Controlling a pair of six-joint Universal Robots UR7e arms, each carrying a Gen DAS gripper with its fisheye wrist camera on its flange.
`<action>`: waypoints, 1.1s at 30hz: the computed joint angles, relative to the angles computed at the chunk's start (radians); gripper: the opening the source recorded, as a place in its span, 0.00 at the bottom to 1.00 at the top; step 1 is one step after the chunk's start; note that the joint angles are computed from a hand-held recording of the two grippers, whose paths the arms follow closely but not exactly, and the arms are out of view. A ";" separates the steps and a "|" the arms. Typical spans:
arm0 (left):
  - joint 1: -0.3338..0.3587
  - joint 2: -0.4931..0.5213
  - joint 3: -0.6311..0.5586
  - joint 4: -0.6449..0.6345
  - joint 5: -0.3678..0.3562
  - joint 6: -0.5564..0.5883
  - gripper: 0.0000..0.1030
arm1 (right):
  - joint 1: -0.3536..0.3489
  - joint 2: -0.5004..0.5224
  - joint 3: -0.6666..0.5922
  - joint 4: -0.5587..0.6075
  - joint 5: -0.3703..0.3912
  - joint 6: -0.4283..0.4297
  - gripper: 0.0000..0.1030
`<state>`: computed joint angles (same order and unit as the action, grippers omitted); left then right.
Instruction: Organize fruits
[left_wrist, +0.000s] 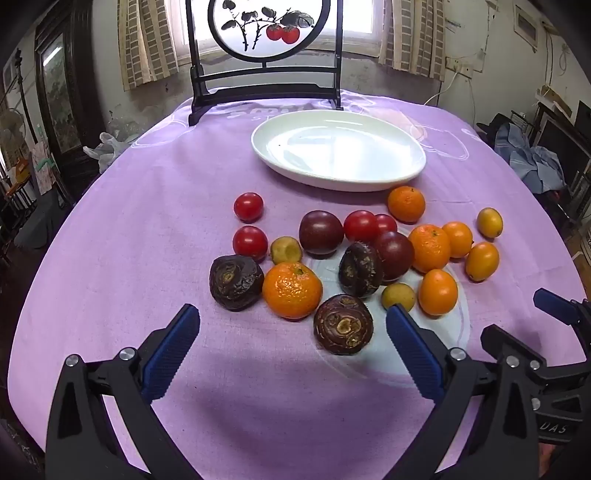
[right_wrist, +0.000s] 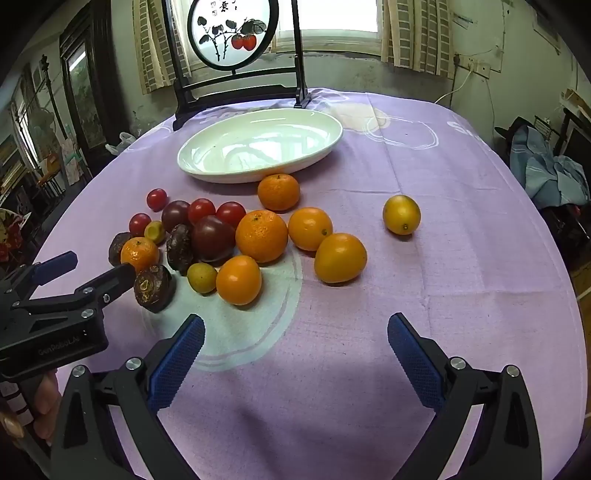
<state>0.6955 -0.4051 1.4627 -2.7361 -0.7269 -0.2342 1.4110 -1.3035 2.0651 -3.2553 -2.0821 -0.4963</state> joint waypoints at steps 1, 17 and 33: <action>0.000 0.000 0.000 0.001 -0.002 -0.002 0.96 | -0.002 -0.005 0.001 0.003 0.008 0.002 0.97; 0.008 -0.001 -0.008 0.025 -0.027 -0.031 0.96 | 0.009 0.017 -0.003 -0.010 -0.019 -0.021 0.97; 0.013 -0.010 0.002 0.033 -0.037 -0.038 0.96 | 0.019 0.034 0.004 -0.056 -0.051 -0.059 0.97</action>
<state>0.7082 -0.4148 1.4643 -2.7027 -0.7642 -0.2722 1.4297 -1.2692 2.0692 -3.3111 -2.1335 -0.5557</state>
